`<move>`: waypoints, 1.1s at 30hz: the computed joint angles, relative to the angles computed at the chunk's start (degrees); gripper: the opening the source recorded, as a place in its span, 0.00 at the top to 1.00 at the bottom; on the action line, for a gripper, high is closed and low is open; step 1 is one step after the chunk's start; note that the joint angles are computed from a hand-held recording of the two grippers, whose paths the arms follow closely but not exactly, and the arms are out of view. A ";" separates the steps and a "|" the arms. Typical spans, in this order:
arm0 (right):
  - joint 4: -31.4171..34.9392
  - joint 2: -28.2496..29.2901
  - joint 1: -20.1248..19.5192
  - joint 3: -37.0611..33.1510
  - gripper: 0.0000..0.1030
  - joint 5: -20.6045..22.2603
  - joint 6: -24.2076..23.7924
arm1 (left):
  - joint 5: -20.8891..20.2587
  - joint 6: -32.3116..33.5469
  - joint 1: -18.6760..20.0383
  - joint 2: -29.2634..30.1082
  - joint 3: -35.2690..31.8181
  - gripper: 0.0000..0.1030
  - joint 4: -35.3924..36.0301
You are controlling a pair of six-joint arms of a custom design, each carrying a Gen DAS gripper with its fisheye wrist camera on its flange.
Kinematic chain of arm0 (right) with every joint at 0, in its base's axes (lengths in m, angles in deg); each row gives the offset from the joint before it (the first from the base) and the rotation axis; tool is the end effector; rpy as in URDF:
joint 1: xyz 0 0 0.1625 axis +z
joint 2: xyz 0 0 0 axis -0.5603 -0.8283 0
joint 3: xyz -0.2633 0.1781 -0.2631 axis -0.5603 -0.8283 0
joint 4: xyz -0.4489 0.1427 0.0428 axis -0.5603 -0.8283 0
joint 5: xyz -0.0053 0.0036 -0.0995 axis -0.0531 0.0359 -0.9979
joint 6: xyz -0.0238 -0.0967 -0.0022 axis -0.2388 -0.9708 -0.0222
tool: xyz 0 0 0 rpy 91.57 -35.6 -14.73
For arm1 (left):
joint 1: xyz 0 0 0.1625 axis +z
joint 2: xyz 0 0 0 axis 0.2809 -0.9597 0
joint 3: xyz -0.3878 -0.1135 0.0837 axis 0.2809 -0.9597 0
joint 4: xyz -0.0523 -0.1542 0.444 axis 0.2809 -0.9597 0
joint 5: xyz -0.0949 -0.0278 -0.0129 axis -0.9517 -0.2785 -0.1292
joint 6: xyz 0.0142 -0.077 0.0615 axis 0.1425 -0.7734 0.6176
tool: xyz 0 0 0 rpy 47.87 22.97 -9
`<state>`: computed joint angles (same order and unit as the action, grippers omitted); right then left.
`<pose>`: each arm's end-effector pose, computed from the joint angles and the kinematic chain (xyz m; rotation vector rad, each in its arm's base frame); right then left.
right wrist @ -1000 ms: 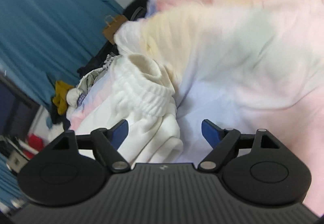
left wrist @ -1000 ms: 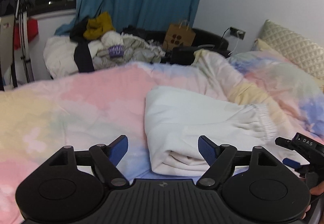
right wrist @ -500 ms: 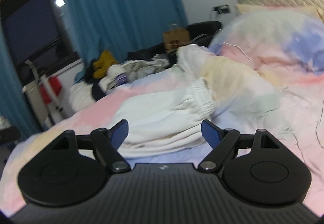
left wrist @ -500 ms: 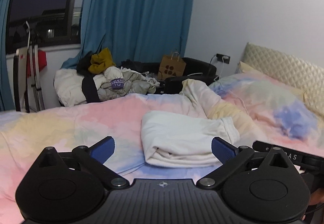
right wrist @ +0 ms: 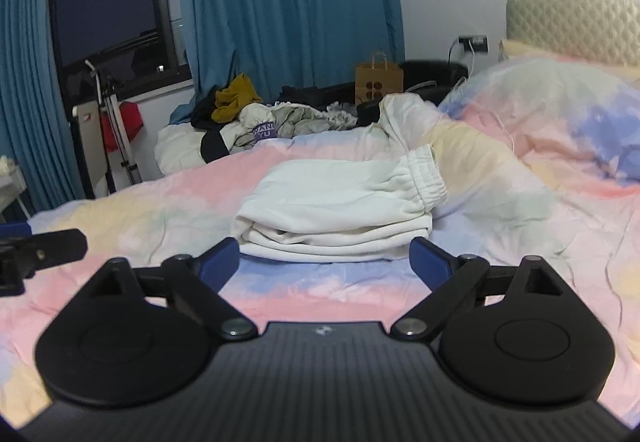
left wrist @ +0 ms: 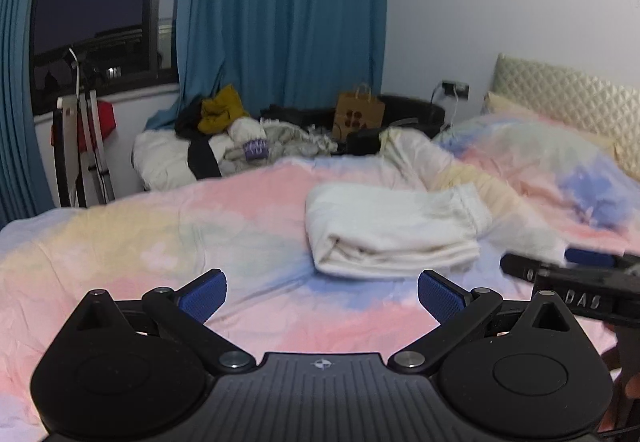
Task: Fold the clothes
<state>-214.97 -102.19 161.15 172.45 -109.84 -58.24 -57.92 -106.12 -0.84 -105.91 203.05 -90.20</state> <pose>0.3566 -0.3573 0.1630 0.6594 -2.2127 1.3772 -0.2536 -0.3060 0.3234 0.5382 2.0512 -1.2419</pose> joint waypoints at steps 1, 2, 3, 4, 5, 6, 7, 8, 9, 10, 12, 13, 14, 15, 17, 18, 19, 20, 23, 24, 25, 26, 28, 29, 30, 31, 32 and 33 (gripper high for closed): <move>-1.63 0.77 0.05 0.00 0.09 0.12 -1.28 | -0.11 -1.38 -0.01 -0.14 -0.13 0.00 2.08; -3.07 1.42 0.07 -0.01 0.09 0.45 -2.40 | 0.02 -2.88 -0.12 -0.35 -0.19 0.00 4.14; -4.29 2.08 0.13 -0.15 0.09 0.45 -3.24 | 0.13 -3.69 -0.13 -0.57 -0.19 0.00 5.22; -5.18 2.76 0.24 -0.49 0.09 -0.07 -3.65 | 0.21 -4.56 -0.16 -0.80 -0.21 0.00 6.35; -6.07 3.44 0.35 -0.84 0.09 -0.59 -4.07 | 0.15 -5.75 -0.34 -1.04 -0.34 0.00 7.63; -6.79 3.93 0.41 -1.08 0.09 -0.82 -4.38 | 0.09 -6.96 -0.52 -1.28 -0.48 0.00 8.92; -7.13 4.03 0.38 -1.08 0.09 -0.57 -4.44 | 0.05 -8.16 -0.70 -1.49 -0.63 0.00 10.23; -7.28 4.00 0.34 -0.98 0.09 -0.24 -4.44 | 0.25 -9.40 -0.93 -1.61 -0.88 0.00 11.77; -7.56 3.95 0.30 -0.85 0.09 0.14 -4.53 | 0.45 -10.63 -1.15 -1.71 -1.14 0.00 13.30; -7.83 3.88 0.27 -0.70 0.09 0.42 -4.67 | 0.63 -11.88 -1.37 -1.80 -1.41 0.00 14.84; -7.70 3.72 0.30 -0.57 0.09 0.33 -4.63 | 0.88 -13.21 -1.49 -1.79 -1.93 0.00 16.45; -7.58 3.66 0.33 -0.55 0.09 0.24 -4.57 | 0.95 -13.36 -1.44 -1.75 -2.16 0.00 16.64; -7.35 3.59 0.36 -0.56 0.09 0.15 -4.43 | 0.94 -13.21 -1.49 -1.82 -2.24 0.00 16.71; -7.04 3.45 0.39 -0.51 0.09 0.15 -4.26 | 0.96 -13.85 -1.54 -1.67 -2.46 0.00 17.59; -6.64 3.36 0.48 -0.55 0.09 -0.03 -4.18 | 0.99 -15.15 -1.66 -1.38 -2.88 0.00 19.32; -6.58 3.41 0.56 -0.61 0.09 -0.25 -4.24 | 0.98 -15.51 -1.69 -1.39 -2.94 0.00 19.57; -6.54 3.45 0.63 -0.65 0.09 -0.41 -4.28 | 0.97 -15.87 -1.72 -1.37 -3.02 0.00 19.83; -6.51 3.46 0.69 -0.63 0.09 -0.47 -4.32 | 0.91 -16.15 -1.71 -1.18 -3.11 0.00 20.07; -6.43 3.45 0.87 -0.55 0.09 -0.63 -4.39 | 0.75 -16.90 -1.80 -0.69 -3.42 0.00 21.09; -6.41 3.39 0.91 -0.48 0.09 -0.67 -4.37 | 0.75 -17.21 -1.89 -0.61 -3.47 0.00 21.41; -6.45 3.39 0.95 -0.44 0.09 -0.71 -4.35 | 0.74 -17.48 -1.98 -0.55 -3.51 0.00 21.70; -6.53 3.44 0.98 -0.42 0.09 -0.76 -4.36 | 0.67 -17.50 -2.02 -0.53 -3.55 0.00 21.72; -6.47 3.45 1.09 -0.36 0.09 -0.92 -4.39 | 0.57 -17.18 -2.09 -0.75 -3.48 0.00 21.48; -6.42 3.47 1.13 -0.39 0.09 -1.04 -4.43 | 0.64 -16.72 -2.07 -0.98 -3.38 0.00 21.12; -6.37 3.53 1.19 -0.44 0.09 -1.17 -4.46 | 0.68 -16.75 -2.07 -1.06 -3.34 0.00 21.15; -6.38 3.59 1.23 -0.48 0.09 -1.27 -4.50 | 0.72 -16.80 -2.08 -1.14 -3.30 0.00 21.22; -6.48 3.63 1.26 -0.51 0.09 -1.32 -4.58 | 0.76 -16.89 -2.09 -1.22 -3.28 0.00 21.31; -6.53 3.67 1.28 -0.52 0.09 -1.34 -4.66 | 0.81 -17.14 -2.08 -1.22 -3.31 0.00 21.55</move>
<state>-221.51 -98.51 162.43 171.93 -111.17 -62.90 -57.11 -123.26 -2.93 -107.13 199.73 -68.65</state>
